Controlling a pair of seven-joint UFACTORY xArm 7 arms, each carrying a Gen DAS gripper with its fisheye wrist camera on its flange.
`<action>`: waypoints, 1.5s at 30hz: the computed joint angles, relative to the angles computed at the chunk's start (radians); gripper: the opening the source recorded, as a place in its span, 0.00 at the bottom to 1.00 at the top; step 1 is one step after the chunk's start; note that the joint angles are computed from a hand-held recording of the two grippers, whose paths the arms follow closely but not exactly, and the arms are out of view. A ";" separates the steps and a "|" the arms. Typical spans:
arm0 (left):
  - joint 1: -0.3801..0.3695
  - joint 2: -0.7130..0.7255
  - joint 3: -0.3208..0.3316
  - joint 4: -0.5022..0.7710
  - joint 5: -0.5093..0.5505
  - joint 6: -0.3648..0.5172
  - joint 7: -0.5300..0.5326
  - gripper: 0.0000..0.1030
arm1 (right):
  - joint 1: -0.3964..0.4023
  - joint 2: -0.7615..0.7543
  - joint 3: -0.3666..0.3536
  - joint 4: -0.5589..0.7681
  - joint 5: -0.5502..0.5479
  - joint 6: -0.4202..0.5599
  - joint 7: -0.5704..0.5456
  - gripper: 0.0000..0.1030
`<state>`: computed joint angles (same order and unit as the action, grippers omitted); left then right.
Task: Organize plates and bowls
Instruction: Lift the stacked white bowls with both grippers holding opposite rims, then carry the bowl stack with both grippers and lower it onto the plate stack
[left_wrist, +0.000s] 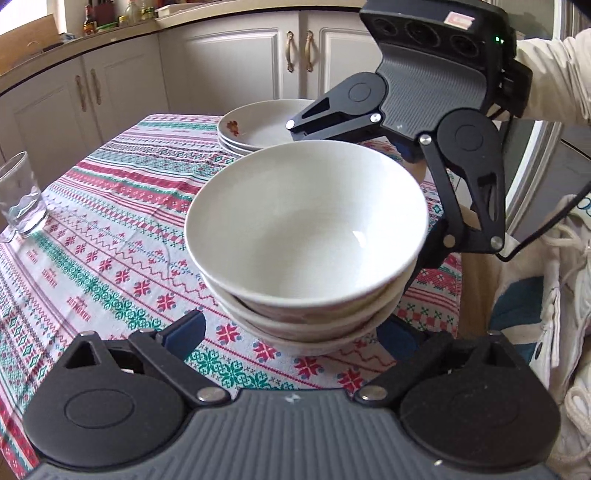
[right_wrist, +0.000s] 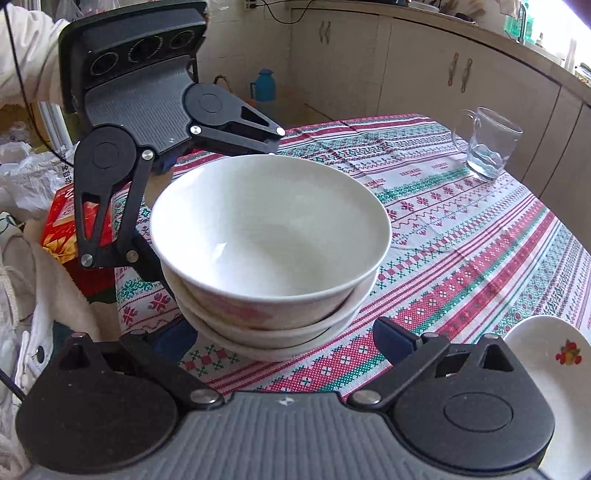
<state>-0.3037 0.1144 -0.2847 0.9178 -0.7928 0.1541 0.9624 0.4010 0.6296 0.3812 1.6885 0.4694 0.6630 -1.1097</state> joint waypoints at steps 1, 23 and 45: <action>0.007 0.005 -0.003 0.010 -0.012 0.015 0.019 0.95 | -0.001 0.006 0.001 0.010 -0.001 0.010 -0.002 0.99; 0.026 0.036 0.015 0.083 -0.138 0.144 0.233 0.87 | 0.015 0.059 -0.017 0.113 -0.008 0.135 0.002 0.87; 0.000 0.111 0.010 0.250 0.075 0.172 0.052 0.87 | -0.035 -0.027 -0.040 0.078 0.008 0.169 -0.009 0.86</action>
<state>-0.3040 0.2258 -0.2749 1.1678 -0.7177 0.3262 1.0147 0.3665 0.6030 0.3416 1.7665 0.4772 0.8323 -1.1187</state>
